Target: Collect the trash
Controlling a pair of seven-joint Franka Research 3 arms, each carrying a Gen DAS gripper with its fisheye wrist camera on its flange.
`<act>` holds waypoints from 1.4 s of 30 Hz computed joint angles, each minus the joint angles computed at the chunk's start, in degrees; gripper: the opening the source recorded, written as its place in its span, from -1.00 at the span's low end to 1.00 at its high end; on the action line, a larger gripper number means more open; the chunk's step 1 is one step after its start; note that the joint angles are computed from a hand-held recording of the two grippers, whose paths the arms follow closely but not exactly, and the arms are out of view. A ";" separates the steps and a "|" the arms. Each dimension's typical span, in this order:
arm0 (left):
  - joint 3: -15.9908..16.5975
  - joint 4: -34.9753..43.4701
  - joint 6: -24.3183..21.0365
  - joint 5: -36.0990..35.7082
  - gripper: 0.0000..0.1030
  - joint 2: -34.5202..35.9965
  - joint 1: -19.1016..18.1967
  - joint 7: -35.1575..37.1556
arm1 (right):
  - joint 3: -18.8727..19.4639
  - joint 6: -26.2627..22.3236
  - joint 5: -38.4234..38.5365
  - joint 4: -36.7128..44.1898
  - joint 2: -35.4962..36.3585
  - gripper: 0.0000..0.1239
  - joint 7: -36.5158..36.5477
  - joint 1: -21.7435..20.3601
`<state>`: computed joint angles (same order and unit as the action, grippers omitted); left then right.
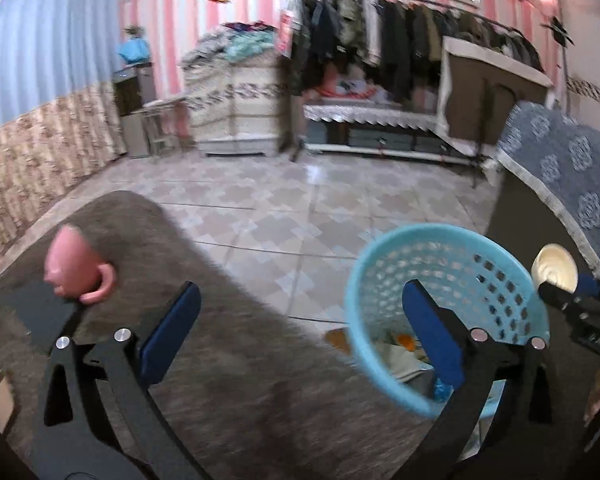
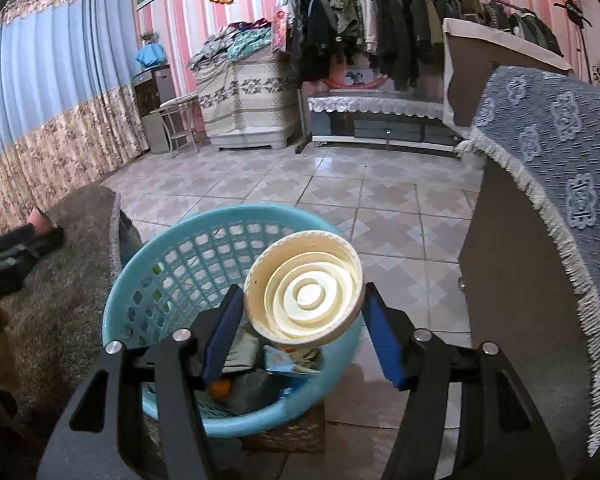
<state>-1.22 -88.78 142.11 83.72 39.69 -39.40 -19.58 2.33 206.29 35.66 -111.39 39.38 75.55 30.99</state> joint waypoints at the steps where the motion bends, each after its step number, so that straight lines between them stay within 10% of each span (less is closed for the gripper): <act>1: 0.44 -2.39 -0.58 0.75 0.89 -1.52 -0.35 -2.11 | -0.39 -0.60 0.41 0.88 0.55 -0.02 -0.38 0.72; 11: -4.40 -21.52 -14.79 0.04 0.89 -14.45 2.22 -10.98 | -11.27 -9.81 5.38 15.16 8.48 -0.02 -1.70 12.52; 21: -11.99 -36.65 -22.43 -3.72 0.90 -26.27 6.74 -18.29 | -16.16 -9.52 5.97 13.10 6.72 0.51 2.36 17.96; 42: -22.55 -46.81 -39.54 -14.87 0.90 -36.14 2.22 -26.89 | 6.67 5.55 -1.53 -7.01 -7.81 0.59 -1.94 8.89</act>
